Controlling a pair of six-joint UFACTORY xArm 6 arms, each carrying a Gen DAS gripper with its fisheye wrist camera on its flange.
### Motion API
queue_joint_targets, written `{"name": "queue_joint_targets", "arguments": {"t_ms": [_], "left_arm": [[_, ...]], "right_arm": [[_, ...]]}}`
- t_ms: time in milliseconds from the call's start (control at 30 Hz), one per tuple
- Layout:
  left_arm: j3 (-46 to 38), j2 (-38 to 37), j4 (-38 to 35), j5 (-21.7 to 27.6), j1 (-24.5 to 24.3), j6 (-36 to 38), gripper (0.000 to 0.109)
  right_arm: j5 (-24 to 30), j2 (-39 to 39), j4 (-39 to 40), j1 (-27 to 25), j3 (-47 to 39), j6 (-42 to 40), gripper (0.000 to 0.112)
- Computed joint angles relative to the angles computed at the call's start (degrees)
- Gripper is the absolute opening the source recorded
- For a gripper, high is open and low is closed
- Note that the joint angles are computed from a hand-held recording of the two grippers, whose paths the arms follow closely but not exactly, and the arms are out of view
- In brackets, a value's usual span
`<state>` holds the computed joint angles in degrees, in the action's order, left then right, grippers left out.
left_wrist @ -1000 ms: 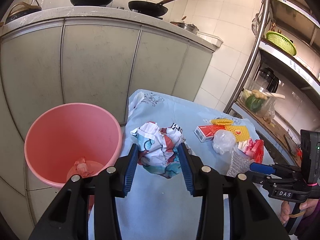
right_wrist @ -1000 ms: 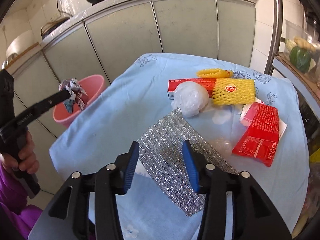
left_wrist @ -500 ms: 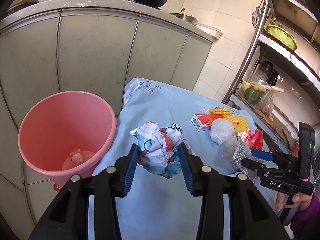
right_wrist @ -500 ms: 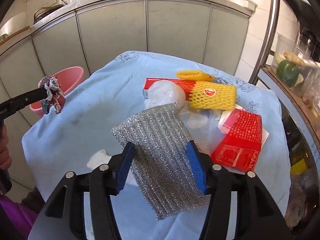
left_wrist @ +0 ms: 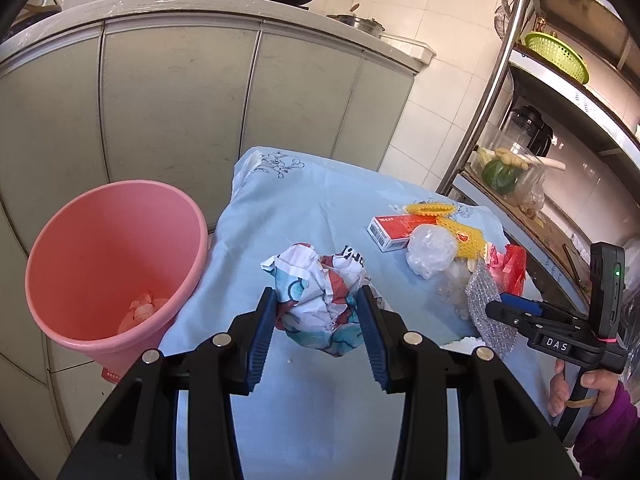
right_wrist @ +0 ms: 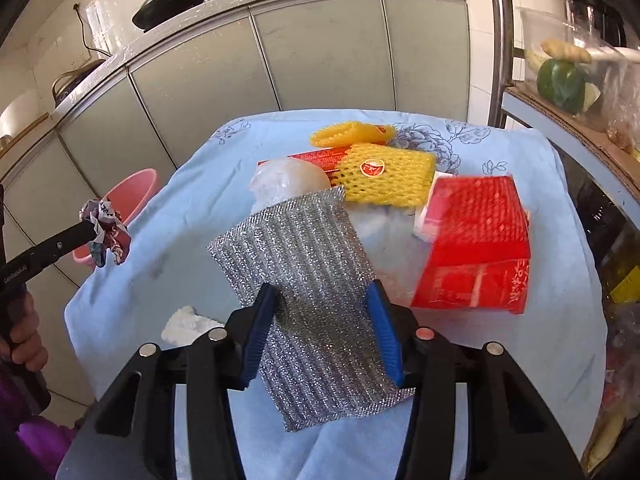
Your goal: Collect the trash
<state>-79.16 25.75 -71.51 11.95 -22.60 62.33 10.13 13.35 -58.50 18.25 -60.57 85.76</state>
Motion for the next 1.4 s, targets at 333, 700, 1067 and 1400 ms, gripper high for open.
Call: {"name": "queue_joint_targets", "arguments": {"t_ms": [333,700,1067,1400], "left_arm": [[-0.3,0.4,4.3,-0.1,-1.1,-3.6,0.041],[-0.3,-0.2,5.8,-1.3,-2.2,-4.4,0.041],[0.6,-1.8,0.6,-1.6,-2.1,0.6,0.041],[0.6,-2.6,-4.5,-1.0,-0.9,4.4,0.041]], "right_arm": [[-0.2,-0.8,-13.4,0.2,-0.4,14.9,0.014],[-2.7,-4.2,-25.2,-1.3,1.7,28.8,0.005],[-1.0,-9.4,-29.7,-1.5,4.2,33.2,0.005],[-5.1,-8.3,-32.2,-2.3,-1.1,33.7,0.005]]}}
